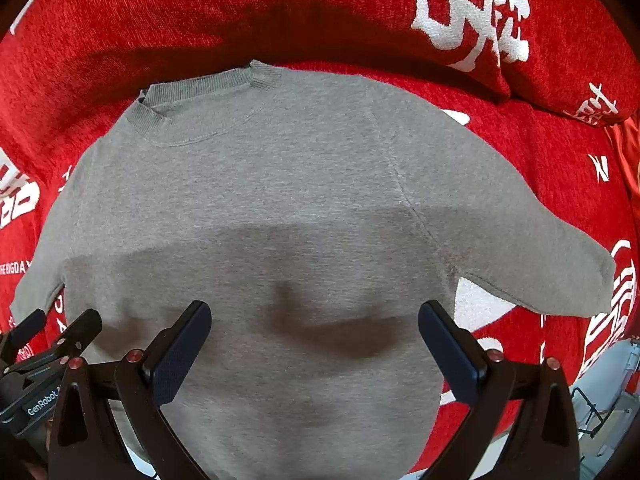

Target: Fold small clothes

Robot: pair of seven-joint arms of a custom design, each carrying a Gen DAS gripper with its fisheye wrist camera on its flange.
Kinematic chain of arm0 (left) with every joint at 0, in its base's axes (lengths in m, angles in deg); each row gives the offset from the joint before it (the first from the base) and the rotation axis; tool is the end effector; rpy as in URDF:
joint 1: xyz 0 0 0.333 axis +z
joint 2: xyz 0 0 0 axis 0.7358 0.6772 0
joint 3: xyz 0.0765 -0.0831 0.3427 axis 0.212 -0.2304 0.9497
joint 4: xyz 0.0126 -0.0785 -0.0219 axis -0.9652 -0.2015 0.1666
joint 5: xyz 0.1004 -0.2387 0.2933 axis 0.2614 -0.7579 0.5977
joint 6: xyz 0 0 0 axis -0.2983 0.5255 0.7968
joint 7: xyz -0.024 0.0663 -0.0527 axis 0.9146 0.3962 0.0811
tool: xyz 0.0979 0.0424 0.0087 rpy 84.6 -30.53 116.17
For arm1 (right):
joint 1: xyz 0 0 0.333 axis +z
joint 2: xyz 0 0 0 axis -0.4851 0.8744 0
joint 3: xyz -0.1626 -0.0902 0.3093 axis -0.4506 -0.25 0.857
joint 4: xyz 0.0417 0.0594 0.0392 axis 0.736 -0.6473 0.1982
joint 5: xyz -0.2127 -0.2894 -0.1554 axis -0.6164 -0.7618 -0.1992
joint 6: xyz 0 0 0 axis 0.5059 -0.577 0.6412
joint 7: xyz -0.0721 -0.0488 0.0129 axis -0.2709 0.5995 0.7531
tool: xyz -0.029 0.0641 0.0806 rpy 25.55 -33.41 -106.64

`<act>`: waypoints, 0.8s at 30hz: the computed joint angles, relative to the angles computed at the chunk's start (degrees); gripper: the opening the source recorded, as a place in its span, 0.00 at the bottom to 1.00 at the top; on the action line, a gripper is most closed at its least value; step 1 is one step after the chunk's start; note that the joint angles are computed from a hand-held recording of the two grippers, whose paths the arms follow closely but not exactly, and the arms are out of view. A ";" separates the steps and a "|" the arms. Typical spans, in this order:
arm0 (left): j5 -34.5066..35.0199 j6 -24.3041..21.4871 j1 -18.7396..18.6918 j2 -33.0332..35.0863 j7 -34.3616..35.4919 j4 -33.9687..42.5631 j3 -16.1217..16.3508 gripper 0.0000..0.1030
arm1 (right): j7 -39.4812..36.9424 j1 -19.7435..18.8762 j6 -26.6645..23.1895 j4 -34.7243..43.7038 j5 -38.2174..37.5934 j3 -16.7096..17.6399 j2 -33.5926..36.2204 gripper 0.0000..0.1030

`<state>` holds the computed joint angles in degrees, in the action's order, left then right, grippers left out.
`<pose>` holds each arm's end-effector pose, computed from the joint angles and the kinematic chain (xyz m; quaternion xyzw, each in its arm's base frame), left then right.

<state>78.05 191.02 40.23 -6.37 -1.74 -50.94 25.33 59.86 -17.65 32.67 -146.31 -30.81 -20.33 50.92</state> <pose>0.6223 -0.1369 0.5815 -0.7606 0.6476 0.0035 0.0457 0.6634 0.1530 0.6011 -0.7060 0.7076 -0.0202 0.0192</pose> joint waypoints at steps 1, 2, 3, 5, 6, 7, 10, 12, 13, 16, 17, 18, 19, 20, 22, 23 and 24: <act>0.03 -0.16 -0.02 0.04 0.05 0.13 -0.01 1.00 | -0.07 0.00 -0.04 0.01 -0.05 0.01 0.01 1.00; 0.04 -0.23 -0.03 0.07 0.10 0.19 -0.01 1.00 | -0.10 0.02 -0.06 0.01 -0.11 0.01 0.01 1.00; 0.04 -0.35 -0.02 0.10 0.16 0.27 -0.01 1.00 | -0.09 0.07 -0.08 0.07 -0.14 0.04 0.05 1.00; 0.01 -0.35 -0.02 0.03 0.13 0.21 0.01 1.00 | -0.07 0.11 -0.11 0.06 -0.20 0.04 0.05 1.00; 0.04 -0.40 -0.04 0.14 0.13 0.32 0.00 1.00 | 0.01 0.15 -0.17 0.12 -0.27 0.02 0.09 1.00; 0.03 -0.37 -0.04 0.11 0.15 0.28 0.00 1.00 | 0.11 0.20 -0.22 0.22 -0.34 0.02 0.14 1.00; 0.02 -0.43 -0.04 0.15 0.24 0.34 0.00 1.00 | 0.18 0.33 -0.29 0.35 -0.58 0.03 0.20 1.00; 0.12 -0.52 -0.10 0.26 0.05 0.49 0.02 1.00 | 0.14 0.28 -0.36 0.42 -0.45 0.05 0.23 1.00; 0.11 -0.52 -0.10 0.27 0.03 0.51 0.03 1.00 | 0.14 0.28 -0.36 0.42 -0.44 0.05 0.23 1.00; 0.03 -0.57 -0.11 0.28 -0.05 0.56 0.02 1.00 | 0.01 0.21 -0.29 0.44 -0.26 0.07 0.24 1.00; 0.03 -0.59 -0.11 0.25 -0.08 0.53 0.02 1.00 | -0.04 0.21 -0.28 0.47 -0.27 0.08 0.26 1.00; 0.03 -0.59 -0.11 0.25 -0.08 0.53 0.02 1.00 | -0.06 0.23 -0.27 0.55 -0.28 0.08 0.32 1.00; -0.04 -0.62 -0.10 0.22 -0.08 0.51 0.02 1.00 | -0.09 0.22 -0.22 0.50 -0.23 0.09 0.29 1.00; -0.07 -0.57 -0.09 0.15 -0.13 0.42 0.02 1.00 | -0.09 0.22 -0.22 0.50 -0.16 0.11 0.29 1.00; -0.12 -0.49 -0.09 0.01 -0.23 0.22 0.01 1.00 | -0.05 0.21 -0.21 0.40 -0.08 0.10 0.24 1.00; -0.13 -0.43 -0.08 -0.09 -0.29 0.09 0.00 1.00 | -0.05 0.18 -0.19 0.35 -0.04 0.09 0.21 1.00; -0.16 -0.42 -0.07 -0.08 -0.36 0.07 0.00 1.00 | -0.01 0.21 -0.23 0.46 -0.05 0.10 0.28 1.00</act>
